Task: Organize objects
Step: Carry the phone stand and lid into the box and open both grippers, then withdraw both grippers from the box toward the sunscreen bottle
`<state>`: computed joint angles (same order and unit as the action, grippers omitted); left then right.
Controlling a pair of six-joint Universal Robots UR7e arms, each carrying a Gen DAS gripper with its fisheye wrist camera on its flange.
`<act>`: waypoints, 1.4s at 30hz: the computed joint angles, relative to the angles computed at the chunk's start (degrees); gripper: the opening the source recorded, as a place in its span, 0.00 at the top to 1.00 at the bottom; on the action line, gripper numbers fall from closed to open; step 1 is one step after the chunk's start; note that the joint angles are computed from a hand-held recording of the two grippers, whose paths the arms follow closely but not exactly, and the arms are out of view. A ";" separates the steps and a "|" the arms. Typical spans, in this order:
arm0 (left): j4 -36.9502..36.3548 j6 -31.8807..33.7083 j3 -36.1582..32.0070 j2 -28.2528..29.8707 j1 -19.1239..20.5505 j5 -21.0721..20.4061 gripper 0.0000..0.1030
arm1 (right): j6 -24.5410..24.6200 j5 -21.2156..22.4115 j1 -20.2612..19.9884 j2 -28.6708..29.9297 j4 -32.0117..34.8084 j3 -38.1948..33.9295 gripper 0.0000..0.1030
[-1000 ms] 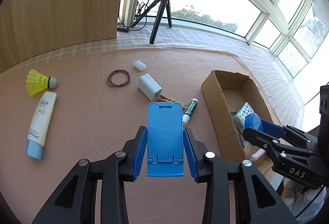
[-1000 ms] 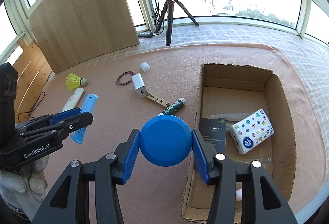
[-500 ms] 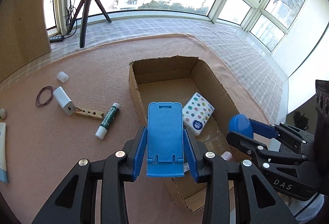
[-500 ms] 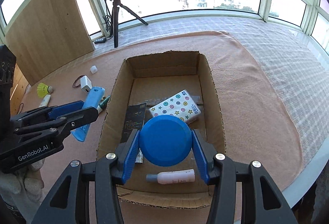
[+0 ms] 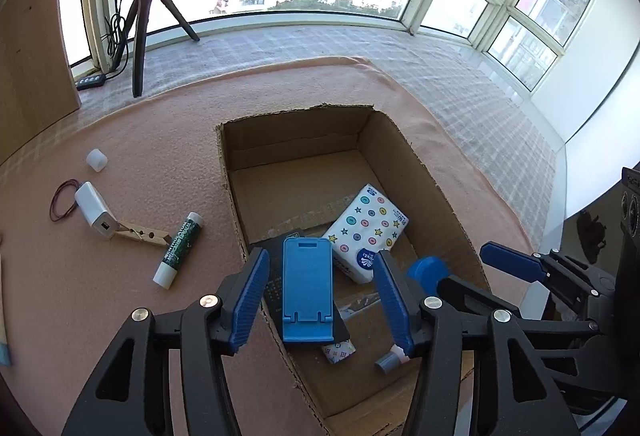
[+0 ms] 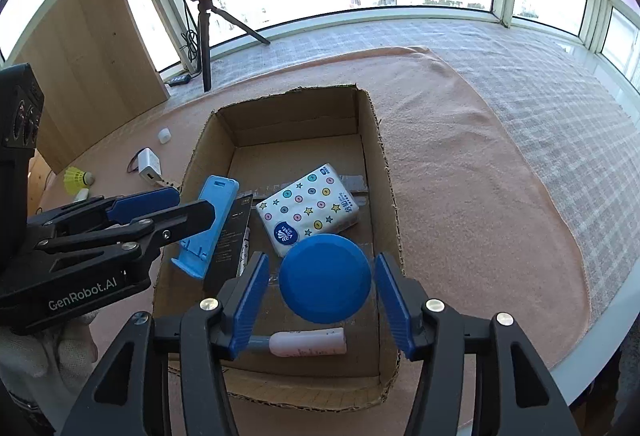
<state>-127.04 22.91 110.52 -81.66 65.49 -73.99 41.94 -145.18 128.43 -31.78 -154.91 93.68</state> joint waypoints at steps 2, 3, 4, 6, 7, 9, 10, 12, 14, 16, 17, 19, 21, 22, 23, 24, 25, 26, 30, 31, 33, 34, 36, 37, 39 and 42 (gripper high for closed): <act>-0.08 0.05 -0.18 -0.14 0.02 0.14 0.44 | 0.51 -1.09 0.26 0.09 0.44 -0.14 0.38; 0.10 -0.01 -0.29 -0.18 0.10 0.05 0.44 | 0.57 -1.26 0.35 0.14 0.81 -0.32 0.37; 0.17 0.02 -0.37 -0.20 0.18 0.02 0.44 | 0.54 -1.33 0.39 0.25 1.24 -0.62 0.37; 0.21 0.37 -0.32 -0.34 0.20 0.21 0.44 | 0.51 -1.49 0.55 0.52 2.07 -1.23 0.36; 0.30 0.52 -0.25 -0.51 0.22 0.15 0.44 | 0.31 -1.48 0.62 0.67 2.11 -1.46 0.36; 0.33 0.60 -0.16 -0.83 0.20 0.17 0.44 | 0.16 -1.46 0.75 0.94 2.11 -1.83 0.36; 0.33 0.61 -0.15 -1.02 0.24 0.17 0.44 | 0.18 -1.42 0.79 1.08 2.13 -2.02 0.36; 0.63 0.73 -0.34 -1.26 0.36 0.38 0.44 | -0.05 -1.08 0.80 1.30 2.04 -2.38 0.36; 0.79 0.84 -0.58 -1.58 0.68 0.61 0.44 | -0.15 -1.05 0.91 1.58 2.07 -2.81 0.36; 1.10 0.70 -1.09 -1.78 1.11 0.80 0.44 | -0.56 -0.79 1.04 1.88 1.54 -3.18 0.36; 1.29 0.59 -1.34 -1.95 1.32 0.98 0.44 | -0.86 -0.58 1.07 2.05 1.18 -3.41 0.36; 1.51 0.80 -1.85 -2.26 1.79 1.42 0.44 | -1.48 -0.15 1.16 2.55 0.56 -4.10 0.36; 1.65 0.85 -2.41 -2.66 2.37 1.90 0.44 | -2.06 0.13 1.31 3.32 0.18 -5.16 0.36; 1.66 0.81 -2.77 -2.79 2.73 2.18 0.44 | -2.41 0.41 1.35 3.71 -0.06 -5.72 0.36; 1.68 0.82 -3.21 -2.90 3.18 2.43 0.44 | -2.85 0.88 1.35 4.07 -0.51 -6.19 0.36; 1.71 0.82 -3.67 -2.98 3.63 2.67 0.44 | -3.34 1.37 1.35 4.47 -0.88 -6.76 0.36; 1.72 0.74 -4.21 -2.99 4.16 3.02 0.44 | -3.75 1.75 1.38 4.92 -1.07 -7.39 0.36; 1.85 0.65 -4.76 -3.06 4.67 3.33 0.44 | -4.12 2.06 1.46 5.44 -1.05 -8.14 0.36; 2.93 0.37 -7.83 -3.02 7.09 4.16 0.44 | -5.81 3.43 1.90 7.79 -0.78 -11.64 0.36; 3.15 0.59 -8.53 -3.06 7.62 4.38 0.44 | -6.25 3.64 2.02 8.40 -0.59 -12.56 0.36; 3.82 0.94 -10.18 -2.96 8.75 4.79 0.44 | -7.12 4.37 2.26 9.75 -0.21 -14.60 0.36; 4.05 1.04 -10.94 -2.91 9.31 5.01 0.44 | -7.48 4.79 2.35 10.37 -0.08 -15.53 0.36; 4.61 1.29 -12.46 -2.80 10.42 5.52 0.44 | -8.09 5.41 2.59 11.75 0.43 -17.69 0.36; 4.97 1.34 -13.23 -2.71 10.98 5.77 0.44 | -8.34 5.70 2.70 12.38 0.72 -18.68 0.36; 5.79 1.70 -14.84 -2.51 12.08 6.24 0.44 | -8.73 6.29 2.92 13.87 1.49 -21.01 0.36; 6.64 2.45 -17.41 -2.00 13.73 7.02 0.44 | -9.28 7.19 3.20 16.12 2.62 -24.56 0.36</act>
